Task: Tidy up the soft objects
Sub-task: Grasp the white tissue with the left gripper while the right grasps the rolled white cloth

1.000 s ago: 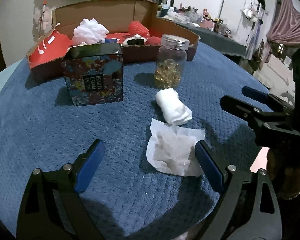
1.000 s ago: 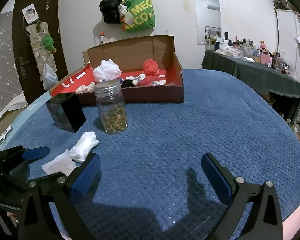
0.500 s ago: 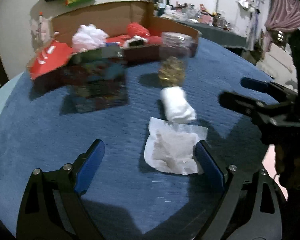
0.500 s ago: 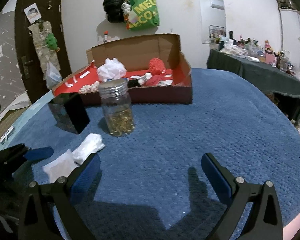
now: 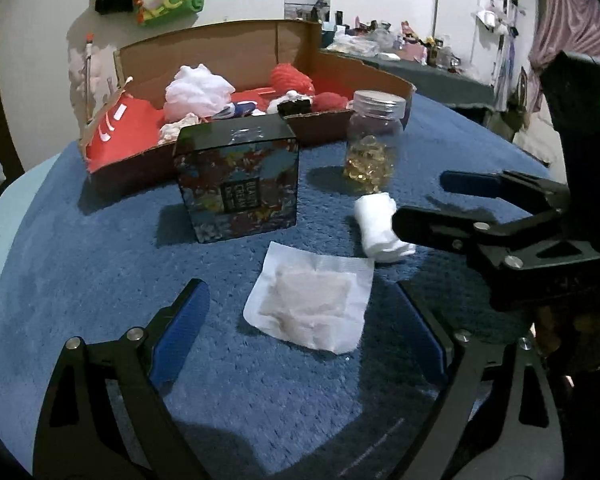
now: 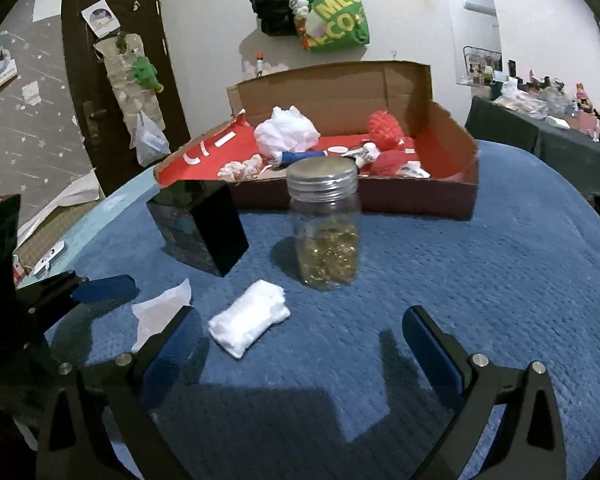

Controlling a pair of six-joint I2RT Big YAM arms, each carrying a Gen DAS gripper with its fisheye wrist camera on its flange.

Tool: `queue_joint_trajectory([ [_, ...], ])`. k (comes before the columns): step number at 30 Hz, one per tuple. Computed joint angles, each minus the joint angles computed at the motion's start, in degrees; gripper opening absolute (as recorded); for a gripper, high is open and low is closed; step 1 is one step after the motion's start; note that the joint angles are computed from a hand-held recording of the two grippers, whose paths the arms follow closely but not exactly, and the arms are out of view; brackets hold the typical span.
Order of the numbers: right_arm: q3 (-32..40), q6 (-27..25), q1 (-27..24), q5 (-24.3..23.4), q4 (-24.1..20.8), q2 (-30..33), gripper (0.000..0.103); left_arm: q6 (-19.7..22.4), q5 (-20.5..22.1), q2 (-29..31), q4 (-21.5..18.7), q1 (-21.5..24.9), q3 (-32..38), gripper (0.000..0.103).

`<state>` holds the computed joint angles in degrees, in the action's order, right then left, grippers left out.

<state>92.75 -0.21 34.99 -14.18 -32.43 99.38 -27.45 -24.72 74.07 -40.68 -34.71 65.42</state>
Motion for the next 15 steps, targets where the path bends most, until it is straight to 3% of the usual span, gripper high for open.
queue_joint_trajectory([
  [1, 0.6, -0.1, 0.1, -0.4, -0.5, 0.5, 0.096, 0.1, 0.4, 0.2, 0.1, 0.3, 0.1, 0.083],
  [3, 2.0, 0.2, 0.0, -1.7, -1.9, 1.5, 0.094, 0.4, 1.8, 0.3, 0.1, 0.9, 0.2, 0.062],
  [5, 2.9, 0.2, 0.1, -2.8, -2.8, 2.3, 0.089, 1.0, 3.5, 0.5, 0.7, 1.5, 0.0, 0.049],
  [8, 4.5, -0.7, 0.6, -3.3, -4.5, 3.5, 0.074, 2.5, 5.4, 0.1, 3.4, 1.6, -0.9, 0.031],
  [9, 4.8, -1.1, 0.7, -3.7, -5.1, 3.8, 0.060, 2.8, 6.1, -0.1, 4.0, 1.5, -1.1, 0.030],
  [10, 5.3, -1.7, 0.8, -4.6, -6.0, 4.2, 0.039, 2.8, 6.0, -0.2, 4.2, 1.4, -1.3, 0.029],
  [12, 5.3, -2.3, 0.7, -7.3, -6.6, 4.4, 0.018, 2.3, 6.4, -0.8, 4.8, 1.1, -1.7, 0.026],
  [15, 3.2, -2.4, 0.5, -8.1, -4.8, 2.7, 0.014, 2.1, 6.5, -1.4, 5.4, 0.6, -2.0, 0.025],
])
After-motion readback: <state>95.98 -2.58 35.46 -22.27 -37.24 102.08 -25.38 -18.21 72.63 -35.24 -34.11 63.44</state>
